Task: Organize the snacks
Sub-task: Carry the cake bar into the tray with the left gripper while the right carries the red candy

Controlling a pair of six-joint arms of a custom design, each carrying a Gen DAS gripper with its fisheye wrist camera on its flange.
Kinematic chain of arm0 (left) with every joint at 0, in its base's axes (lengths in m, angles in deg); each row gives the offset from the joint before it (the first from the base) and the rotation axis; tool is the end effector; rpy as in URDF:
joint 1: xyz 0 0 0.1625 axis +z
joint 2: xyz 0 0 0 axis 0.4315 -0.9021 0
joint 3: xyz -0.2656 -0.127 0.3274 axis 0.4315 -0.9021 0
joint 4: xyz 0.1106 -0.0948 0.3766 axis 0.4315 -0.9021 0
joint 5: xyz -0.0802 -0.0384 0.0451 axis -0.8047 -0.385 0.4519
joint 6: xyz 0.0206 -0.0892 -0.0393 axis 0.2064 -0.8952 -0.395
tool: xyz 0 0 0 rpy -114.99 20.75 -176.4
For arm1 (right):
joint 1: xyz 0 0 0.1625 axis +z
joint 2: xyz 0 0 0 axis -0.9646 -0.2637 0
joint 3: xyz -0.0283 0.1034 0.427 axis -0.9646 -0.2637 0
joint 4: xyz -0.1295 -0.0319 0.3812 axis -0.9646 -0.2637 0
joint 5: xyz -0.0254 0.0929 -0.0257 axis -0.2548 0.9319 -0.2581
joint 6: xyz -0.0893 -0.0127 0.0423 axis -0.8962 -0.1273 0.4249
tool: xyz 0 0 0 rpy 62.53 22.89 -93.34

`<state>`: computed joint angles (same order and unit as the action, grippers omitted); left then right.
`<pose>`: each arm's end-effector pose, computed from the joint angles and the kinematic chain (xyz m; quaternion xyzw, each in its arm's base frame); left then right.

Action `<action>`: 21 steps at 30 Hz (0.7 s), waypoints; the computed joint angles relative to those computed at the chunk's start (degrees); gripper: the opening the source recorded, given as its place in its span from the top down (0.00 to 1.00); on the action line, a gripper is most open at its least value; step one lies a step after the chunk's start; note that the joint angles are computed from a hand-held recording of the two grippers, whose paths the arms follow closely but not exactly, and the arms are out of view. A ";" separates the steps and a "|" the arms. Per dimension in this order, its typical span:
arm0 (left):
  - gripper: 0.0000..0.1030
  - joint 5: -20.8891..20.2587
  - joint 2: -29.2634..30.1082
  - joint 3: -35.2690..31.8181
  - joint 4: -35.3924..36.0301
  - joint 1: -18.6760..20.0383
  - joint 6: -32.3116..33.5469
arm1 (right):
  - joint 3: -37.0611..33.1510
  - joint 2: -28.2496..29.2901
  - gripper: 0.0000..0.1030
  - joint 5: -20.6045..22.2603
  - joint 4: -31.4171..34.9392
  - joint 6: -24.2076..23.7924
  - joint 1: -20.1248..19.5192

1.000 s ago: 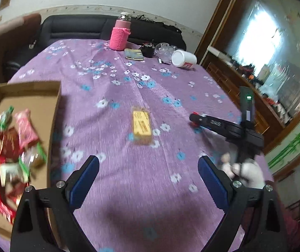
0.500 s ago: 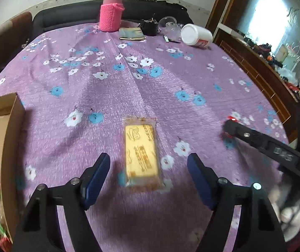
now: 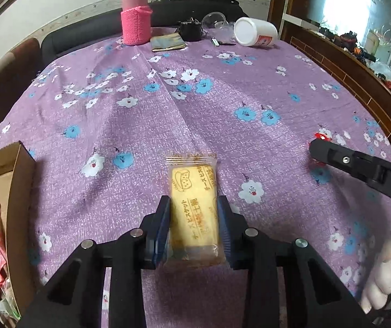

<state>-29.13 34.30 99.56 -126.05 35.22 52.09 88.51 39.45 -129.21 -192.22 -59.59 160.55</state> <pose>-0.2546 -0.8442 0.0037 0.3029 0.8929 -0.1949 0.2700 0.0530 -0.7971 0.1993 0.0111 -0.9041 0.3962 0.1597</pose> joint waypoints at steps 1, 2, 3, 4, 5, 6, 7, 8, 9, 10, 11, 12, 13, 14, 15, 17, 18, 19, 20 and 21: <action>0.68 -0.28 -0.25 0.42 -0.34 -0.04 -0.17 | -0.02 0.03 0.78 -0.02 0.00 -0.03 0.00; 0.68 -0.68 -0.81 1.31 -1.00 -0.09 -0.47 | -0.02 0.03 0.78 -0.02 0.00 -0.03 0.00; 0.68 -1.02 -1.23 1.95 -1.47 -0.14 -0.73 | 0.02 0.00 0.78 0.06 0.03 -0.04 0.01; 0.68 -1.67 -2.00 3.13 -2.18 -0.19 -1.15 | 0.09 -0.02 0.78 0.11 -0.08 -0.11 0.02; 0.68 -2.21 -2.70 4.23 -2.84 -0.26 -1.39 | 0.12 -0.02 0.78 0.23 -0.14 -0.30 0.03; 0.68 -2.67 -3.56 5.60 -3.68 -0.38 -1.54 | 0.14 0.02 0.78 0.33 -0.20 -0.49 0.07; 0.68 -3.03 -4.15 6.48 -4.26 -0.47 -1.63 | 0.16 0.03 0.78 0.41 -0.28 -0.71 0.07; 0.68 -3.47 -4.89 7.67 -5.02 -0.56 -1.82 | 0.21 0.07 0.78 0.42 -0.41 -0.97 0.11; 0.68 -3.85 -5.46 8.51 -5.53 -0.62 -2.08 | 0.25 0.09 0.78 0.50 -0.48 -1.20 0.15; 0.68 -4.32 -6.28 9.78 -6.36 -0.69 -2.47 | 0.27 0.13 0.78 0.56 -0.48 -1.36 0.17; 0.68 -4.69 -6.95 10.81 -7.05 -0.75 -2.79 | 0.25 0.20 0.78 0.56 -0.61 -1.51 0.20; 0.68 -5.09 -7.70 11.94 -7.72 -0.81 -3.21 | 0.21 0.27 0.78 0.47 -0.60 -1.63 0.24; 0.68 -5.36 -8.27 12.77 -8.28 -0.84 -3.58 | 0.13 0.34 0.78 0.43 -0.53 -1.65 0.29; 0.68 -5.67 -8.93 13.74 -8.86 -0.91 -3.90 | 0.11 0.36 0.78 0.53 -0.43 -1.65 0.28; 0.68 -6.24 -9.87 15.08 -9.73 -1.00 -4.09 | 0.17 0.35 0.78 0.72 -0.52 -1.76 0.28; 0.68 -7.00 -11.29 17.23 -11.48 -1.14 -4.10 | 0.18 0.56 0.78 0.34 -1.08 -2.32 0.39; 0.68 -7.50 -12.21 18.53 -12.62 -1.23 -4.12 | 0.07 0.74 0.78 -0.07 -1.16 -2.46 0.41; 0.68 -7.86 -12.76 19.17 -13.10 -1.28 -4.24 | -0.15 0.98 0.78 -0.55 -1.06 -2.47 0.41; 0.68 -8.29 -13.37 19.86 -13.55 -1.29 -4.40 | -0.28 1.19 0.78 -1.00 -1.07 -2.36 0.42; 0.68 -8.64 -13.86 20.35 -13.88 -1.29 -4.57 | -0.38 1.32 0.78 -1.26 -1.15 -2.31 0.43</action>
